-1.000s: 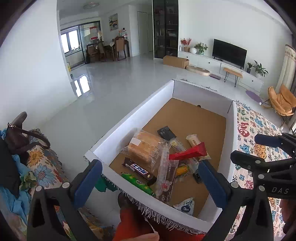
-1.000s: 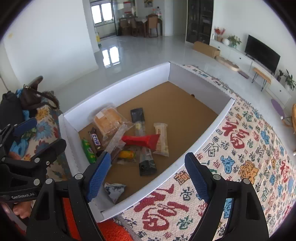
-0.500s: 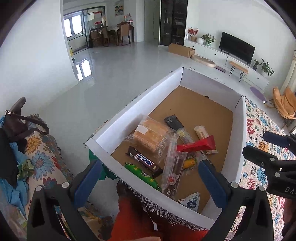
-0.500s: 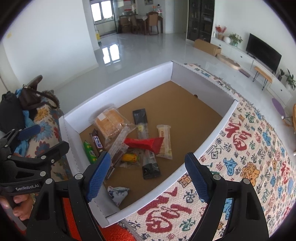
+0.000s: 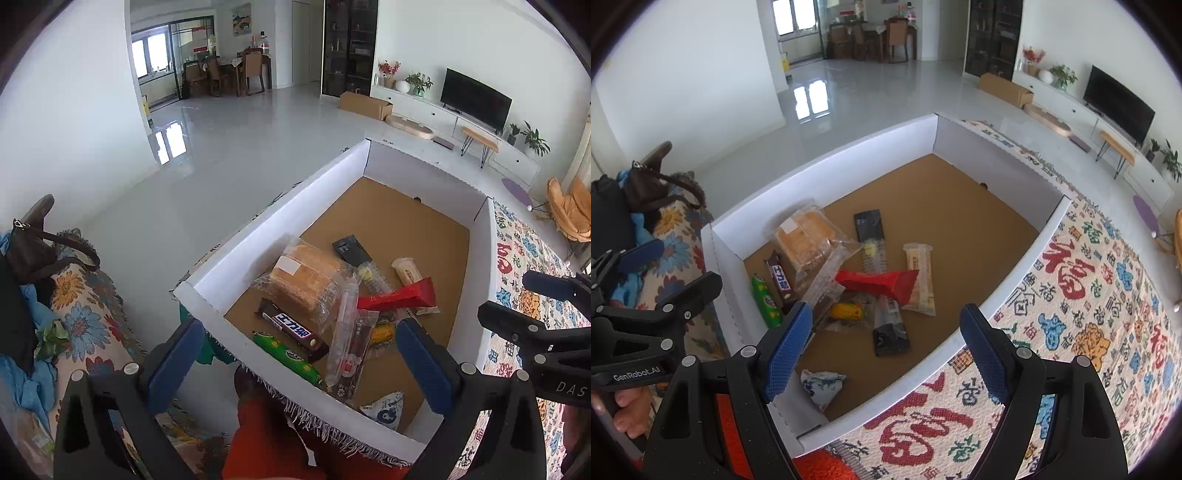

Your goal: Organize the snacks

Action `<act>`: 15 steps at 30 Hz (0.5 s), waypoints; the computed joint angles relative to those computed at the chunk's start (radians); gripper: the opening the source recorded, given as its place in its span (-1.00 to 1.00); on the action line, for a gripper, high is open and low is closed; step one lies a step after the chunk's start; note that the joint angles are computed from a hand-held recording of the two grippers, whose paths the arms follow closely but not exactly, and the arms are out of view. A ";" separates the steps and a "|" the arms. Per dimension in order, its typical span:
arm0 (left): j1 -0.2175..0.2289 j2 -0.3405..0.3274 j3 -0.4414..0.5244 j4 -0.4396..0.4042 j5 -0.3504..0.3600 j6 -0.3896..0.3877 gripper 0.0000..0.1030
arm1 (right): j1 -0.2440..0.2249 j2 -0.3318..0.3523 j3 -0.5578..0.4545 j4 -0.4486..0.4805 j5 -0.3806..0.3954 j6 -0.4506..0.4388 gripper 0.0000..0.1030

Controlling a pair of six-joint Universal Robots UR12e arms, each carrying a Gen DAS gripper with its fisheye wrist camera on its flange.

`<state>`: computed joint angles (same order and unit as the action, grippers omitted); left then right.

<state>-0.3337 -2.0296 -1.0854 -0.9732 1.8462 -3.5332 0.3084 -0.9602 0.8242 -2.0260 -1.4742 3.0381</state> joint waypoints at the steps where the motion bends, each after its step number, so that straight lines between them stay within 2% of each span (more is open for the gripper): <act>1: 0.000 -0.001 0.001 0.001 0.006 0.000 0.99 | 0.001 0.001 -0.002 0.001 -0.002 -0.001 0.65; 15: 0.002 -0.006 0.003 0.026 -0.001 0.020 0.99 | -0.001 0.012 -0.012 0.012 -0.012 0.005 0.65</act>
